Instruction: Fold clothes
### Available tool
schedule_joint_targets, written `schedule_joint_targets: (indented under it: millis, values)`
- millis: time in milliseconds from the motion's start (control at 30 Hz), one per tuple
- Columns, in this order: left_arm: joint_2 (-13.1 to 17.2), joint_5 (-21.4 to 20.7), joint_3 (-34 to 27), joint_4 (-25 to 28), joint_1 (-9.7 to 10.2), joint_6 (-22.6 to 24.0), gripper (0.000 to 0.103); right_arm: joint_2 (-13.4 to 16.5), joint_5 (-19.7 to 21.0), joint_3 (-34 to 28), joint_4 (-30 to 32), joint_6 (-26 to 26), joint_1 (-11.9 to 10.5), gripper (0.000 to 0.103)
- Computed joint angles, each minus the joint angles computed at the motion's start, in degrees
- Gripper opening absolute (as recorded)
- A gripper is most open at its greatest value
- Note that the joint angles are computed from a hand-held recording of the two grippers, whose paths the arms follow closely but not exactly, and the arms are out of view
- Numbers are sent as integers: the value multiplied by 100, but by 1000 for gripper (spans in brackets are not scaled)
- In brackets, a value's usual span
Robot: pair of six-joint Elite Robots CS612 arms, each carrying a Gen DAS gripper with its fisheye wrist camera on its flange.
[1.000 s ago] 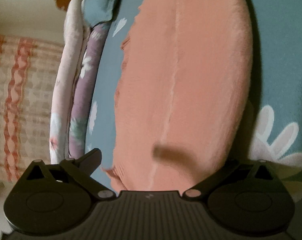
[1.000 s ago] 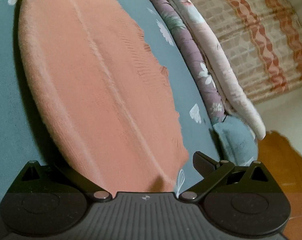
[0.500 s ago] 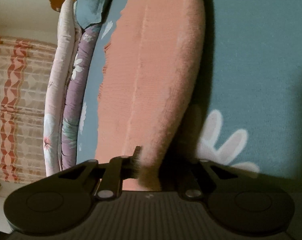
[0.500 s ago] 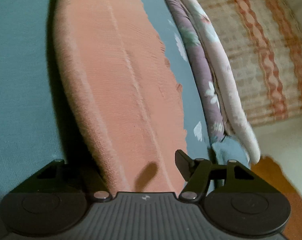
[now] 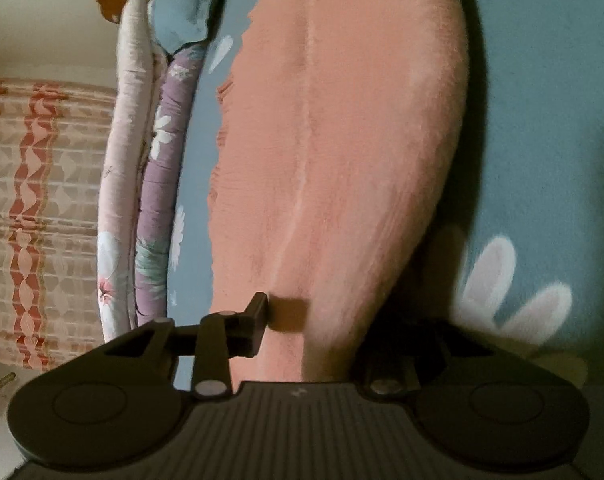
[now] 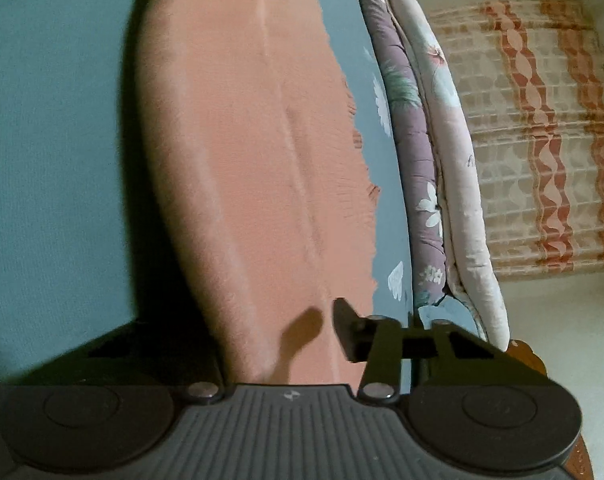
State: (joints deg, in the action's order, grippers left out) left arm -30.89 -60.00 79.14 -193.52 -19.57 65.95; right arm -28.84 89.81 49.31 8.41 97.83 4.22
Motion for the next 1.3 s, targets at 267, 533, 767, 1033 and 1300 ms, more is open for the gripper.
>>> schedule_joint_targets:
  millis: [267, 533, 767, 1033, 1300]
  values:
    - [-30, 149, 168, -291, -17, 74, 30, -21, 97, 145, -159, -96, -4, 29]
    - [-34, -10, 226, -251, 4, -20, 8, 47, 189, -3, 44, 286, 26, 21]
    - [-61, -29, 181, -47, 14, -35, 8, 131, 214, -236, 359, 498, 34, 20]
    - [-138, 14, 318, -361, -1, 343, 8, 117, 192, -457, 854, 726, 22, 17]
    - [-309, 46, 581, -876, -33, 520, 7, -403, 99, 347, 246, 674, -4, 13]
